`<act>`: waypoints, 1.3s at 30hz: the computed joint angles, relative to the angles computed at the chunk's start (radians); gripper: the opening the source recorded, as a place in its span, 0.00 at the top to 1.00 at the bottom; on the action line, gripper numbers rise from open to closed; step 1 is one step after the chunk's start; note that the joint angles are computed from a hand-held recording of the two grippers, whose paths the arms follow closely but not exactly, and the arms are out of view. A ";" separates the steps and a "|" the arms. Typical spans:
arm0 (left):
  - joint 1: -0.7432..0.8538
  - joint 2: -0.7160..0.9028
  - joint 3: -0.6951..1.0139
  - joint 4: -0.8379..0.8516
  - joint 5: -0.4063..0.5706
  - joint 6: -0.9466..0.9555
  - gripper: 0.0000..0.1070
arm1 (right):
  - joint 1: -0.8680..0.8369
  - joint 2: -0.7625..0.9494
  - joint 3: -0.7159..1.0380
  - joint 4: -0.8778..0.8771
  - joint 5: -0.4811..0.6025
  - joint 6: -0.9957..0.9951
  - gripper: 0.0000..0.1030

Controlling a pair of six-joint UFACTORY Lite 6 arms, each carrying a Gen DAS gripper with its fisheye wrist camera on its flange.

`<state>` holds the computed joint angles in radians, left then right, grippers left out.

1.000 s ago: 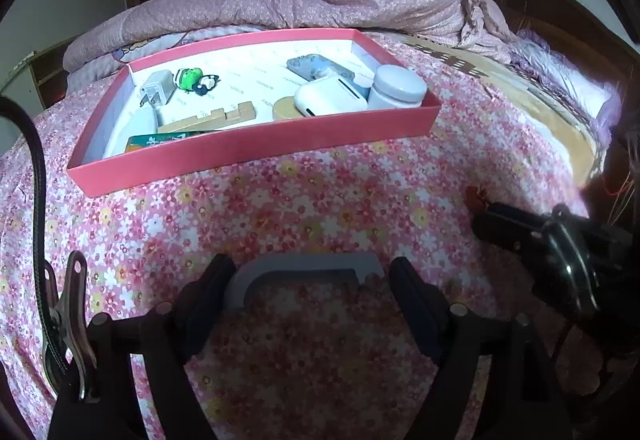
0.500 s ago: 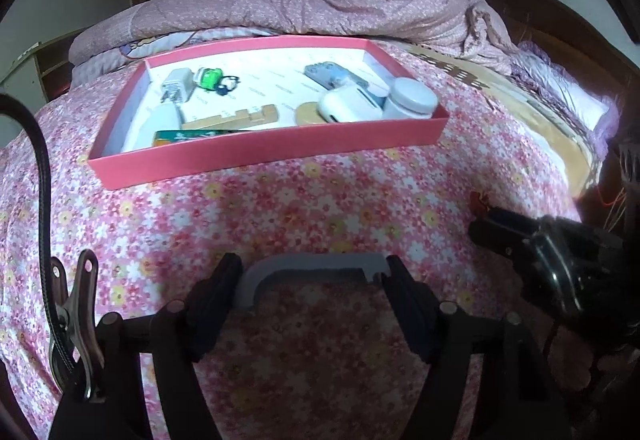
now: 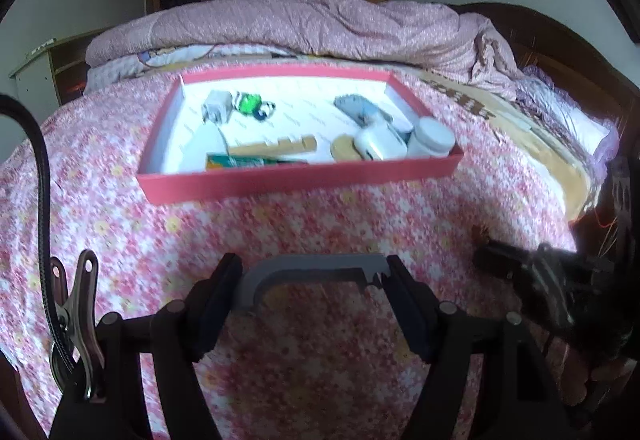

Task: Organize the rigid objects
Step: 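Carry the handle with the left tool while the right tool carries the red figure over the tray, then open the left tool on the handle in the tray while the right tool lowers and releases the red figure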

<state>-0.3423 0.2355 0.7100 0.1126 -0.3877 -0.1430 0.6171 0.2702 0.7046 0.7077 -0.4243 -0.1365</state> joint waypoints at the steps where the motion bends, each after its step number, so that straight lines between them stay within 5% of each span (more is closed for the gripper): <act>1: 0.008 -0.015 -0.004 0.008 -0.005 -0.002 0.29 | 0.010 -0.003 0.008 0.012 0.004 -0.019 0.84; 19: 0.086 0.076 0.302 0.220 0.119 -0.176 0.29 | -0.035 0.014 0.258 0.134 0.113 -0.281 0.84; 25: 0.082 0.194 0.491 0.423 0.197 -0.397 0.29 | -0.101 0.098 0.407 0.178 0.173 -0.362 0.84; 35: 0.064 0.398 0.767 0.636 0.299 -0.630 0.29 | -0.197 0.266 0.647 0.509 0.241 -0.756 0.84; 39: 0.065 0.470 0.854 0.873 0.326 -0.875 0.29 | -0.215 0.319 0.706 0.595 0.258 -0.853 0.84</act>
